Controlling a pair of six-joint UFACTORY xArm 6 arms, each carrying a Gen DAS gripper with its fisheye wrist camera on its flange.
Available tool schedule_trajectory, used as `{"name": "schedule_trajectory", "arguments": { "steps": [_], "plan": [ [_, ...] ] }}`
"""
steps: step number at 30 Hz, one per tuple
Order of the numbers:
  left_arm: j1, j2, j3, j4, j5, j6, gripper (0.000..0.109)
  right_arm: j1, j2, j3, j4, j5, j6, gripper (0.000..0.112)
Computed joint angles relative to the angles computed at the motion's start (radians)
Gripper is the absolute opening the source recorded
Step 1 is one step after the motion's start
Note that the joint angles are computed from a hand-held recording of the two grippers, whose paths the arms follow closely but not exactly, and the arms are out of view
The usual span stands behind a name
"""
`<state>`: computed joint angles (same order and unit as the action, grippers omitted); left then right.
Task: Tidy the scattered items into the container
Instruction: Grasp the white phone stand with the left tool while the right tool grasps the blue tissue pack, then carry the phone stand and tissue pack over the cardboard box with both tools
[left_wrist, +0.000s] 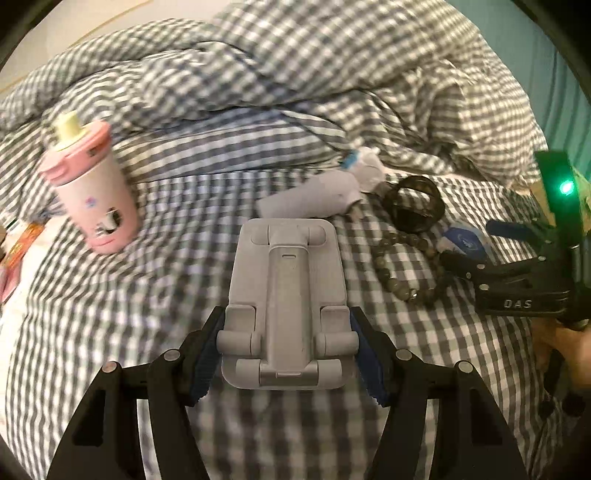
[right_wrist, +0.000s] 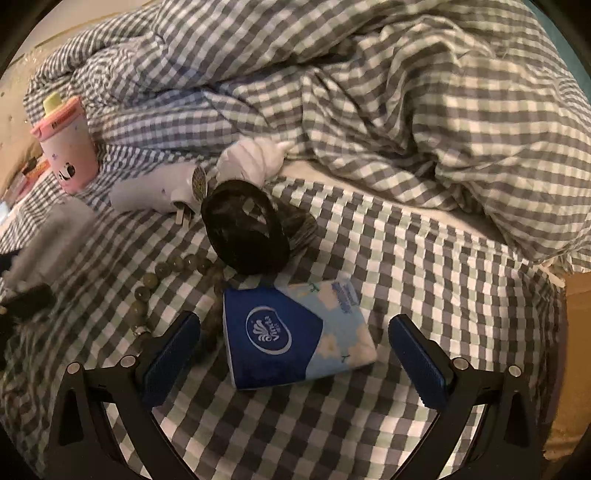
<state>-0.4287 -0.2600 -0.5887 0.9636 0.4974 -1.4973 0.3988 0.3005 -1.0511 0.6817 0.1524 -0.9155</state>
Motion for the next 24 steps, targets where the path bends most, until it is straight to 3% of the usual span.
{"name": "schedule_trajectory", "arguments": {
  "steps": [1,3,6,12,24],
  "plan": [
    [-0.001,-0.02,0.014,-0.012,0.01,-0.002,0.066,-0.003,0.001,-0.004,0.023,0.018,-0.014,0.095],
    [-0.003,-0.054,0.035,-0.035,0.03,-0.004,0.066,-0.007,-0.001,-0.009,0.071,0.044,-0.041,0.078],
    [-0.011,-0.094,0.056,-0.074,0.065,-0.001,0.066,-0.004,-0.015,0.006,0.05,0.041,-0.017,0.077],
    [-0.037,-0.153,0.07,-0.09,0.112,-0.004,0.066,-0.004,-0.078,0.048,0.159,0.045,-0.107,0.077],
    [-0.172,-0.206,-0.024,-0.097,0.288,-0.001,0.066,-0.052,-0.355,0.188,0.293,0.106,-0.222,0.077]
  ]
}}
